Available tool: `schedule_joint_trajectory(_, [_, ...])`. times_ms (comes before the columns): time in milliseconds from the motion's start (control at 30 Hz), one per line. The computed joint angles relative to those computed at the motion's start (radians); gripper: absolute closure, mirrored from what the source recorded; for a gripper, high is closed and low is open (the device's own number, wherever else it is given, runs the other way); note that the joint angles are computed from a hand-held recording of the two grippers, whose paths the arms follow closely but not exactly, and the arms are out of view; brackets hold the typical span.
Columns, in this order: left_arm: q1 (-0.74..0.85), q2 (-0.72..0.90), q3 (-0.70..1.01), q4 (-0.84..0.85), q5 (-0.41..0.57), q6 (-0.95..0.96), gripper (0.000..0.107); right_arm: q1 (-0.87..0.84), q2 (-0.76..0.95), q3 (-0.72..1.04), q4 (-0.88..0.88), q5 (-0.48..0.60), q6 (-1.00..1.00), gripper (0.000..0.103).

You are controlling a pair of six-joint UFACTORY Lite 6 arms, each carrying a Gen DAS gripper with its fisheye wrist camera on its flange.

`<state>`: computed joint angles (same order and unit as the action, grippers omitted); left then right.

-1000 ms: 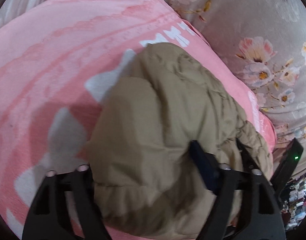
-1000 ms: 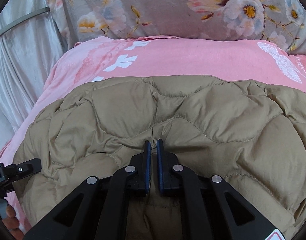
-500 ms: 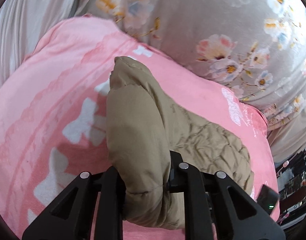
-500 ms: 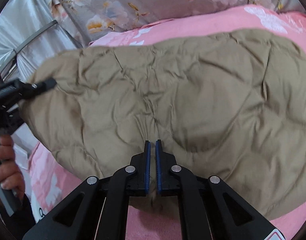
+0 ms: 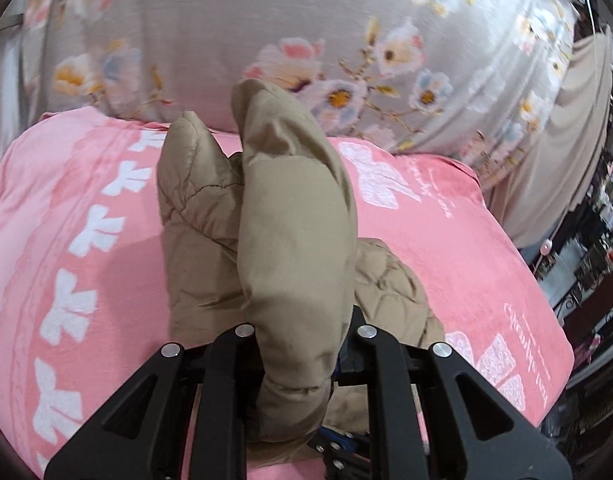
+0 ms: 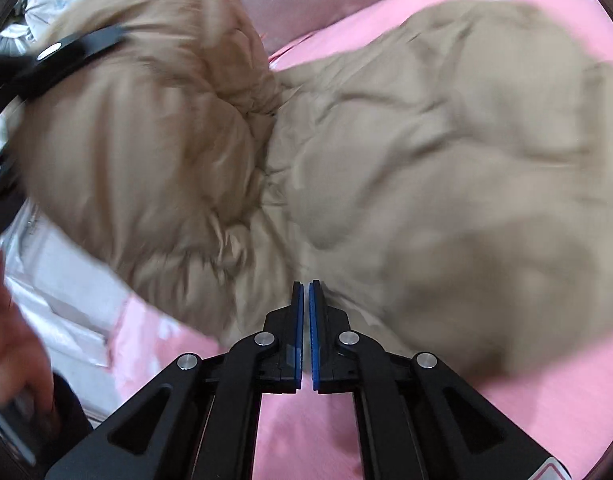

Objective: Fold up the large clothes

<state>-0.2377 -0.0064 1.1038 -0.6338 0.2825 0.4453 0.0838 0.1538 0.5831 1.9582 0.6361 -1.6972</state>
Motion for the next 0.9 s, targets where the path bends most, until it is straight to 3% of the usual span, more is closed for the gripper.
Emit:
schedule_joint_trajectory(167, [-0.15,0.157,0.129,0.227,-0.014,-0.265,0.092,-0.248,-0.258,-0.187,-0.251,-0.079,0.121,0.101])
schedule_joint_trajectory(367, [-0.305,0.385,0.304,0.554,0.016,-0.644,0.092,-0.517,-0.421,-0.234,-0.542,-0.167,0.286,0.098])
schedule_joint_trajectory(567, [-0.427,0.559,0.41,0.835,0.044,-0.944,0.092,-0.652,-0.483,-0.22,-0.664,-0.178,0.342,0.093])
schedule_joint_trajectory(767, [-0.508,0.642,0.477,1.04,0.119,-1.147,0.09,-0.749,-0.403,-0.128,-0.713,-0.131,0.319,0.093])
schedule_joint_trajectory(867, [-0.518,0.574,0.441,0.966,0.164,-1.093,0.077,-0.705,-0.373,-0.043,-0.743,-0.151,0.375,0.093])
schedule_joint_trajectory(900, [-0.522,0.516,0.4,0.923,0.165,-1.064,0.066,-0.695,-0.379,-0.02,-0.767,-0.151,0.403,0.093])
